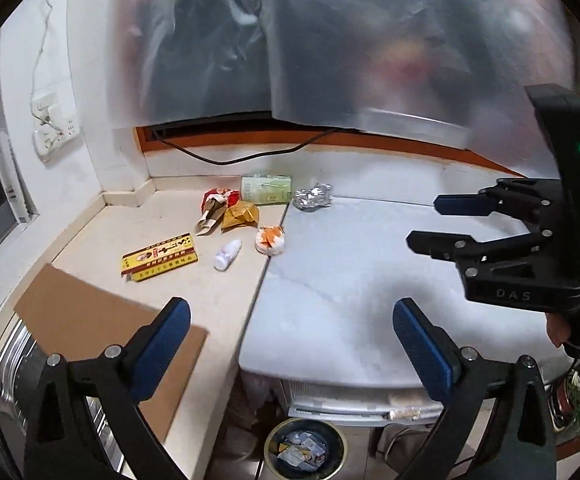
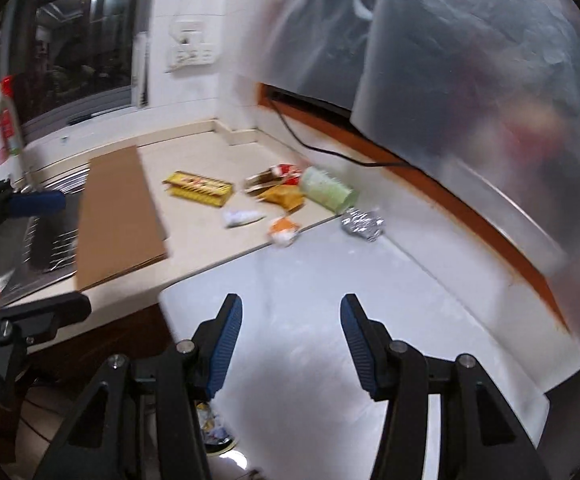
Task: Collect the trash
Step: 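Grasp the orange-patterned paper cup with the left tool while the right tool grasps the foil ball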
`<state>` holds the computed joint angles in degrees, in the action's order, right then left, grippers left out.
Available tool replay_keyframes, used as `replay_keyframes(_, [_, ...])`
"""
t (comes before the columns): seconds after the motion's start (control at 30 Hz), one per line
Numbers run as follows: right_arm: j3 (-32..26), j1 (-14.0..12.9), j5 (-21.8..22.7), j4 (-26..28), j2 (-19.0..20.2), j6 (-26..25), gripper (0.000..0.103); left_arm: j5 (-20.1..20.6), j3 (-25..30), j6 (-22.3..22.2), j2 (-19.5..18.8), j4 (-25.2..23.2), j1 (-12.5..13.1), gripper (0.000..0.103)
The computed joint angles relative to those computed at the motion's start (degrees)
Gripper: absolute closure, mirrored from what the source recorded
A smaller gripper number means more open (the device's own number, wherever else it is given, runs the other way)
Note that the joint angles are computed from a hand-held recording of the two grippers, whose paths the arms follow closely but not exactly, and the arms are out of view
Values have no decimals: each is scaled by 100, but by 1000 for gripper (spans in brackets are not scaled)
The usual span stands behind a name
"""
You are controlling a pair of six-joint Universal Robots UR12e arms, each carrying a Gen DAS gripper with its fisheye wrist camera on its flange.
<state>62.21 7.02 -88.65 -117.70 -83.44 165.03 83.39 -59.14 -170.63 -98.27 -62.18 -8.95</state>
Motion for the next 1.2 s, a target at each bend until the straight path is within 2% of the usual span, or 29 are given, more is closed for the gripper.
replay_keyframes(0.17, [-699,-186,140,316,562,445,52,-36,1056,-230,-858,-630,-1,3])
replay_keyframes(0.3, [-1249,-263,39,473,1060,707,52,-81,1677,-343,-1438,-873,-7,3])
replay_keyframes(0.37, [-1559,-333,145,642,1333,953,52,-102,2057,-398,-1763,-1064,-5,7])
replay_keyframes(0.43, [-1845,-392,268,813,1579,1177,52,-149,2564,-478,-2146,-1419,-4,15])
replay_keyframes(0.53, [-2210,-483,456,1053,1916,1554,51,-138,3186,-669,-2617,-1917,-8,18])
replay_keyframes(0.6, [-2312,-508,455,996,2077,1731,52,-164,3511,-744,-2866,-2175,-12,19])
replay_keyframes(0.8, [-2457,-528,258,754,2384,2212,51,-56,3784,-896,-3160,-2306,-52,20])
replay_keyframes(0.93, [-2542,-581,394,667,2526,2544,51,-56,3918,-988,-3283,-2377,-52,36])
replay_keyframes(1.0, [-2543,-592,441,593,2557,2660,48,-44,4001,-992,-3346,-2438,-55,36])
replay_keyframes(1.1, [-2683,-592,527,856,2648,2617,47,-46,3914,-958,-3327,-2422,-67,37])
replay_keyframes(1.17, [-2495,-621,652,673,2569,2637,46,-68,3764,-986,-3268,-2316,-66,39])
replay_keyframes(1.2, [-2419,-638,719,605,2536,2661,46,-69,3719,-1007,-3253,-2274,-65,43])
